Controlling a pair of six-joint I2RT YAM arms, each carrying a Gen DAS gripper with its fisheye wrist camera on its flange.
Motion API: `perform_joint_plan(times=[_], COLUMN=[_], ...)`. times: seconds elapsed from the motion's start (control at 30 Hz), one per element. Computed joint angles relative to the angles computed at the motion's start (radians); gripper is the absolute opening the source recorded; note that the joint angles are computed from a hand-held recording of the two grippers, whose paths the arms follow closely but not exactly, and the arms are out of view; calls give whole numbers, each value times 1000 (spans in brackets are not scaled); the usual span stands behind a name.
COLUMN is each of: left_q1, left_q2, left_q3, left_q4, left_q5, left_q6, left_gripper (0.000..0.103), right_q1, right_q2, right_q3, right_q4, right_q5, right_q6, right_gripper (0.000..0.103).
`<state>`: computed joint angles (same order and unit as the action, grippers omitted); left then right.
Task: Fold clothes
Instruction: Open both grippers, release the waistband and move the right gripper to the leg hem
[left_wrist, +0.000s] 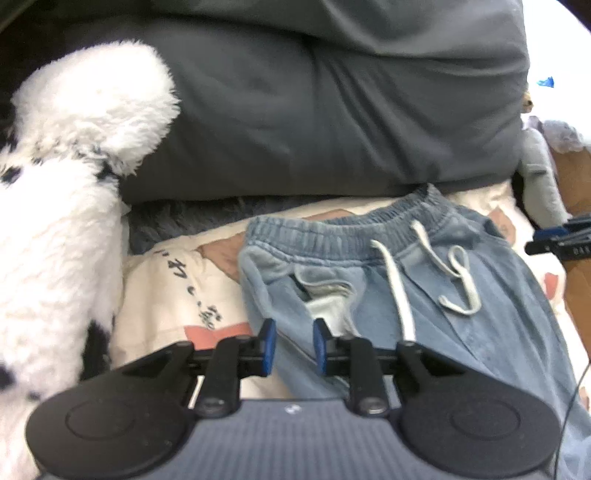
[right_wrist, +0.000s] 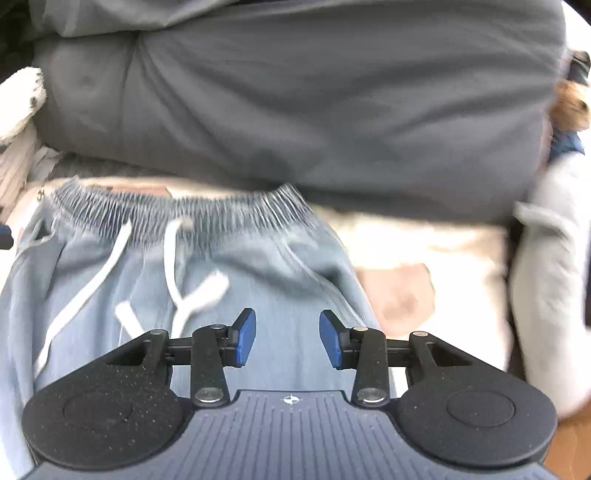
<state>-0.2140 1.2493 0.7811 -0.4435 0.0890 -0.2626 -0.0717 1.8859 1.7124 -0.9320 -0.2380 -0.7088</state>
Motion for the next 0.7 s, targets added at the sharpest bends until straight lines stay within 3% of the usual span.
perform_joint_plan(times=[0.27, 0.4, 0.7], left_q1=[-101, -166, -314], left_q2=[-80, -83, 27], left_q3=[18, 51, 177], left_q4=[-106, -151, -266], left_q5=[-16, -33, -82], left_q6=[-55, -95, -161], left_gripper=[26, 26, 28], right_q1=[-206, -363, -922], right_q2=[-190, -288, -338], right_q3=[-93, -91, 10], right_q4=[-88, -200, -464], right_q5=[-21, -67, -265], right_q6=[-56, -128, -394], right_gripper=[45, 45, 45])
